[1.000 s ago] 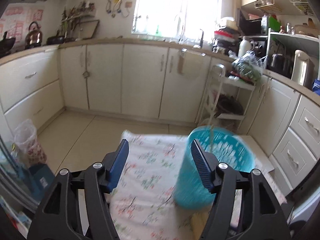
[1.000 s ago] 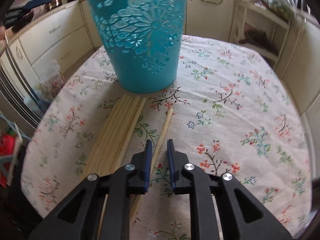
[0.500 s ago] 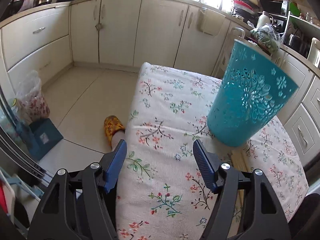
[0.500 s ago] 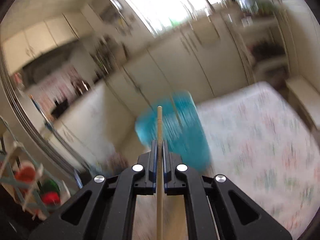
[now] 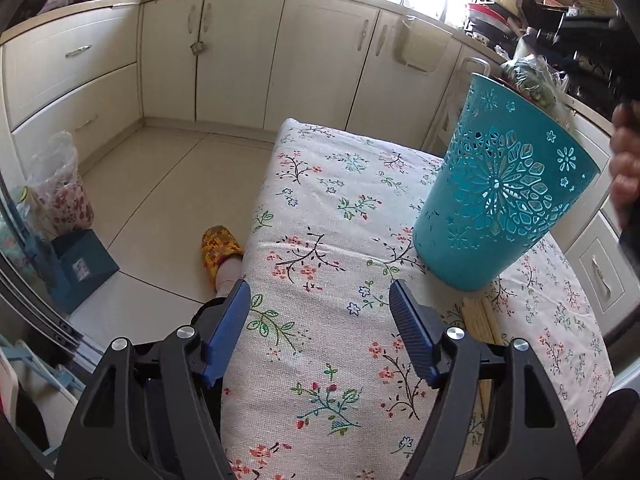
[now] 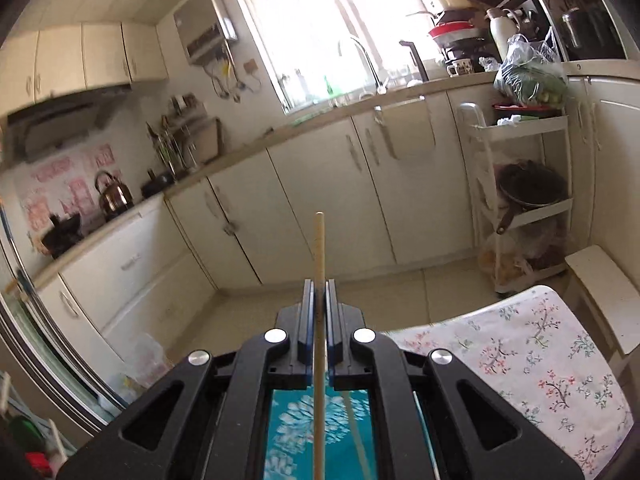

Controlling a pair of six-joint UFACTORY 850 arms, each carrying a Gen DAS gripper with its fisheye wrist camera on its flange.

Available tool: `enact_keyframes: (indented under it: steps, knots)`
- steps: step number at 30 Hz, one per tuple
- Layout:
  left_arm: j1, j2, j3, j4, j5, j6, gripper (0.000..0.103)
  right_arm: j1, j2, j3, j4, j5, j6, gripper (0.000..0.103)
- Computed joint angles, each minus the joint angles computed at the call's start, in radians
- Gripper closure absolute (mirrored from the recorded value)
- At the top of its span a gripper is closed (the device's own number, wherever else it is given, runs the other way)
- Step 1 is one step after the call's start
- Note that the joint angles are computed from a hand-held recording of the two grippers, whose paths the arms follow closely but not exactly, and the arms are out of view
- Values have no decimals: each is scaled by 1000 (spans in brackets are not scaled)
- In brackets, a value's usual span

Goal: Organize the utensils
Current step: 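Grasp a stick with the right tool, carry it over the basket, release, then grasp another stick with the left tool while the right tool returns to the bundle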

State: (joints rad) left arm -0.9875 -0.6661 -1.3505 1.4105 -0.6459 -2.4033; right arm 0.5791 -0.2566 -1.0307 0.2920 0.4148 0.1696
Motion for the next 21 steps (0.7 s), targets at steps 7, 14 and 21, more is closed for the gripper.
enact_keyframes:
  steps: [7, 14, 21]
  knots:
    - [0, -2, -2, -4, -3, -1, 32, 6, 48, 61, -60, -36, 25, 93]
    - [2, -5, -6, -22, -4, 8, 31, 63, 260, 312, -9, 34, 30, 84]
    - [2, -15, -23, -57, -10, 49, 29, 86, 115, 342, -180, -173, 252, 87]
